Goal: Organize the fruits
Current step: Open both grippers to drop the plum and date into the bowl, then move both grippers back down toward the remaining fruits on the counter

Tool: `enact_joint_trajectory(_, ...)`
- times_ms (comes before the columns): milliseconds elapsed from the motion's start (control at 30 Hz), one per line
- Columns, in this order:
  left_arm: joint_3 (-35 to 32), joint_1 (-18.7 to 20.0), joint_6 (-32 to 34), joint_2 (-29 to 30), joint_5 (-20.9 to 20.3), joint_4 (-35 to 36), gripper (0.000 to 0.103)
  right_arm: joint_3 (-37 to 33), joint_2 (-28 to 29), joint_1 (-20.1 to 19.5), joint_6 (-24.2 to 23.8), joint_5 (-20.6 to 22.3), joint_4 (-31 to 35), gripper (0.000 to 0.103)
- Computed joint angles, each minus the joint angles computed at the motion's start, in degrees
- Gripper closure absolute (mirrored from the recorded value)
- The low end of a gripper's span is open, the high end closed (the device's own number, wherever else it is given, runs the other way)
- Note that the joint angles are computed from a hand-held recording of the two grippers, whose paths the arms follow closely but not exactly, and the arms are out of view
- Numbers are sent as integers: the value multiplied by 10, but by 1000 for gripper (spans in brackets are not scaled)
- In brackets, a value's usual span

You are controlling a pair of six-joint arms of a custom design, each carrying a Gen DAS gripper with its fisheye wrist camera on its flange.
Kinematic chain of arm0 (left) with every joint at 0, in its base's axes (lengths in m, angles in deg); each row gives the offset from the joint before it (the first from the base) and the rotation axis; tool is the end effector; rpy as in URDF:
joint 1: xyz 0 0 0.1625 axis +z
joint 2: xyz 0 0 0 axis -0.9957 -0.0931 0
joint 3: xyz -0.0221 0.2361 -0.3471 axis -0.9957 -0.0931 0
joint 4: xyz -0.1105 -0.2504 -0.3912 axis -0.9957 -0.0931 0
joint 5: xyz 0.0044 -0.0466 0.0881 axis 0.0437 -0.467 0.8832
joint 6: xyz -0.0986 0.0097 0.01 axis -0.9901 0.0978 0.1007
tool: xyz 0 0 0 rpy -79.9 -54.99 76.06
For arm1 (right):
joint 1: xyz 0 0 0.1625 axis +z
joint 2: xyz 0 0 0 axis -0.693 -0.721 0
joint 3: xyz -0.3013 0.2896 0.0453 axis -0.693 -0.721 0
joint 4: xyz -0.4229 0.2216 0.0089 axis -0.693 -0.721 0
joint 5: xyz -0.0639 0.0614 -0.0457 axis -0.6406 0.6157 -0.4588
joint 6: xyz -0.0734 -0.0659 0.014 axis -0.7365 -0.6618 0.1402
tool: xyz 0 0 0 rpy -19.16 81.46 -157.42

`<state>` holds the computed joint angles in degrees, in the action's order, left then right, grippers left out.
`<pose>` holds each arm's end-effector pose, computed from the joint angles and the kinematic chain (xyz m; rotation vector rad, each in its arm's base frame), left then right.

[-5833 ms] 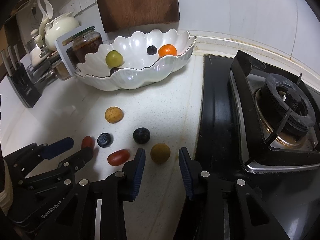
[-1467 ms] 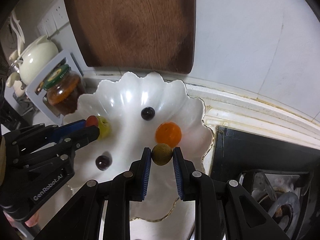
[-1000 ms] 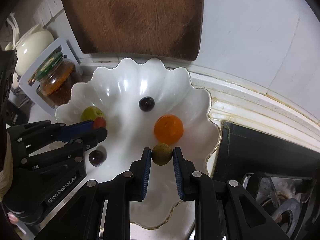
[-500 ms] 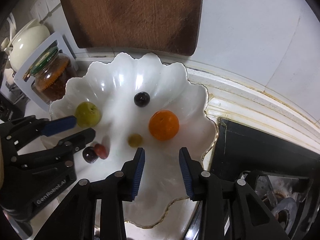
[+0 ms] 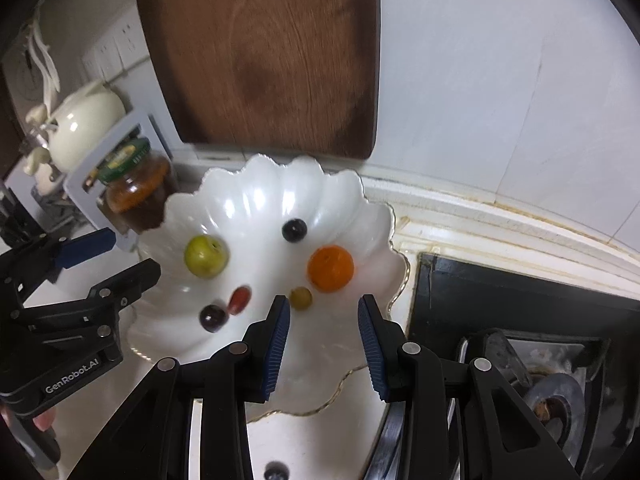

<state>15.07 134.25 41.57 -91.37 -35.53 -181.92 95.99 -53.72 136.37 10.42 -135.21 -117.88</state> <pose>-0.3540 -0.7245 0.0399 0.9862 2.2296 -0.5541 0.1043 -0.6785 0.2454 0.1170 -2.2803 0.8891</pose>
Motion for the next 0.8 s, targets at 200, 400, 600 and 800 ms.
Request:
enact_joint_trajectory(200,45,-13,26,-34,-1,-54,38,32,-16,17,-20,2,-55,66)
enact_joint_trajectory(400,87,-24,42,-70,-12,-88,37,60,-33,29,-28,14,-90,66)
enact_joint_trajectory(600,128,-35,61,-98,-11,-134,36,91,-50,42,-42,19,-126,66)
enact_joint_trajectory(800,161,-42,58,-127,-22,-148,34,117,-63,53,-54,19,-157,66)
